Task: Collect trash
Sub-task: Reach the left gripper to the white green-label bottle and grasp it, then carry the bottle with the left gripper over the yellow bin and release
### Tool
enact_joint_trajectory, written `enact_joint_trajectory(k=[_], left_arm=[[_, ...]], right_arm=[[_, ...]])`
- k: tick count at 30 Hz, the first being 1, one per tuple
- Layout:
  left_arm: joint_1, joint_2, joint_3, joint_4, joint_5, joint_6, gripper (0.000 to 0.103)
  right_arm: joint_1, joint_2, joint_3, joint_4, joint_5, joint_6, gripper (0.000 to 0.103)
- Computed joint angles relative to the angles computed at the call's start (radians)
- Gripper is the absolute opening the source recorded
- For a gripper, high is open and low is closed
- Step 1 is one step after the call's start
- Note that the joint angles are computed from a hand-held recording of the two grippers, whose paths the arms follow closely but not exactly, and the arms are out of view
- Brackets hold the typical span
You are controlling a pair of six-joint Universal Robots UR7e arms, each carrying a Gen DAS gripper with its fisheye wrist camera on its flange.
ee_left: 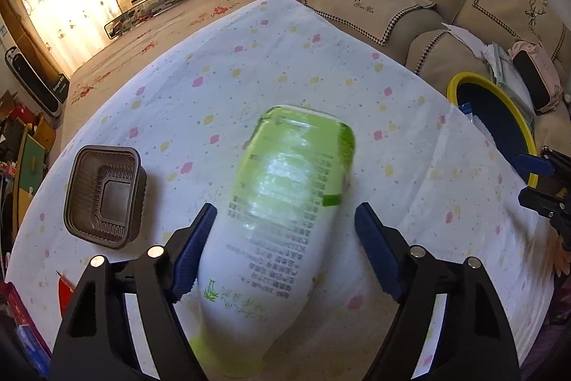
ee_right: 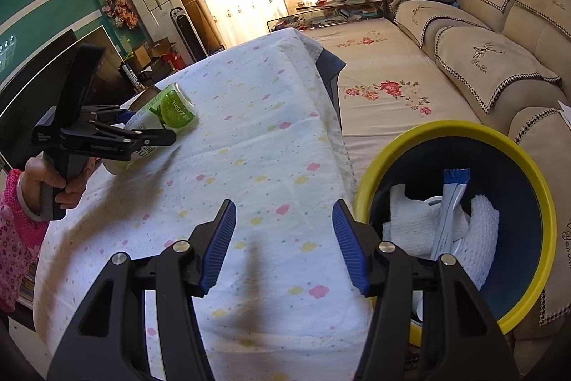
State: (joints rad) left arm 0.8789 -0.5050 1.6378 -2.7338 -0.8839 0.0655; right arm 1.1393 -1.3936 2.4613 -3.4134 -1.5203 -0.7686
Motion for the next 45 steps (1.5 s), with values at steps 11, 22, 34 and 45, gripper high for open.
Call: enact_joint_trajectory(k=[11, 22, 34, 45], left_arm=[[-0.048, 0.010, 0.020, 0.019, 0.053, -0.049, 0.057], [-0.189, 0.012, 0.079, -0.003, -0.013, -0.131, 0.055], [-0.320, 0.238, -0.185, 0.011, -0.218, -0.053, 0.053], [-0.292, 0.509, -0.583, 0.183, -0.211, -0.102, 0.086]], right_arm=[[-0.044, -0.031, 0.044, -0.084, 0.094, -0.002, 0.054], [-0.246, -0.295, 0.161, -0.065, 0.268, -0.055, 0.054], [-0.599, -0.598, 0.229, 0.045, 0.544, -0.080, 0.054], [-0.720, -0.597, 0.191, 0.116, 0.611, -0.069, 0.054]])
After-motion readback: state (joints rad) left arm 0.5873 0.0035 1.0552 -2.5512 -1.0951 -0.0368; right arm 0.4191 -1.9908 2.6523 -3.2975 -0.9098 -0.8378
